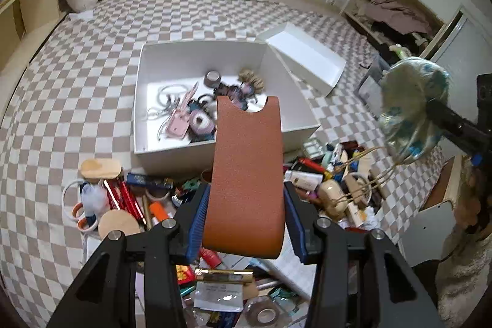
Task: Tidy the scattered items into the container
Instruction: 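Lift the brown pouch in the left tool while the right tool raises the cloth bag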
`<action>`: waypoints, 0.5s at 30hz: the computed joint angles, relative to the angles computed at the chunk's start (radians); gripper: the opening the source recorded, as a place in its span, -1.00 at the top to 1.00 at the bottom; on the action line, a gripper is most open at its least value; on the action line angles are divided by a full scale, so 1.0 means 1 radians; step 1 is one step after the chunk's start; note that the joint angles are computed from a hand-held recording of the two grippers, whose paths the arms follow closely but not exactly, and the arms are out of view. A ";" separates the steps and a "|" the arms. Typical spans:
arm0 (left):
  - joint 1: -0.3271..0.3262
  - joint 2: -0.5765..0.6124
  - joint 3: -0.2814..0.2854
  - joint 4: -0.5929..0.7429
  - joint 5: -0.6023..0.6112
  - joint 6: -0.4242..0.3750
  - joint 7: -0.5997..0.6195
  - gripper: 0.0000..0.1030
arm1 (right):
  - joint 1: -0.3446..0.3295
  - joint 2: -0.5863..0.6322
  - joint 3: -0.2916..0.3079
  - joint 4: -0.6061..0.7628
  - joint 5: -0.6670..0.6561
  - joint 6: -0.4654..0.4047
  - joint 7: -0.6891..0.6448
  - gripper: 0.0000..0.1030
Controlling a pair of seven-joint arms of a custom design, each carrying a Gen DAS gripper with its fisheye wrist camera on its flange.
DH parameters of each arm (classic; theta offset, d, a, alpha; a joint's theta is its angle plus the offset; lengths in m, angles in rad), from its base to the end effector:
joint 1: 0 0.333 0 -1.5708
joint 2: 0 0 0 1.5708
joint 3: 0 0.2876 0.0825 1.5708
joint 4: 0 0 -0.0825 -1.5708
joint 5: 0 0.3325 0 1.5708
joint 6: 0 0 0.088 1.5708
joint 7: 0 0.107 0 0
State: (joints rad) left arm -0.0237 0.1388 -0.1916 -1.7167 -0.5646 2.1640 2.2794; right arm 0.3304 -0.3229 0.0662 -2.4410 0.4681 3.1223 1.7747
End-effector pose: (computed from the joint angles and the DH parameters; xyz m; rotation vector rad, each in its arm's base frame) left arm 0.5648 -0.1389 0.5248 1.2963 -2.6794 0.9457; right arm 0.4258 0.1393 0.5387 -1.3095 1.7076 -0.3088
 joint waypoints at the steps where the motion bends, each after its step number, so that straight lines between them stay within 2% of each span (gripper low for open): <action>1: -0.001 -0.002 -0.002 0.004 -0.005 0.001 0.002 0.11 | 0.001 0.004 0.000 0.006 -0.001 0.002 -0.001 0.73; 15: -0.017 0.014 -0.018 0.092 -0.053 0.020 -0.020 0.11 | -0.020 0.071 0.017 0.121 -0.045 0.040 -0.005 0.73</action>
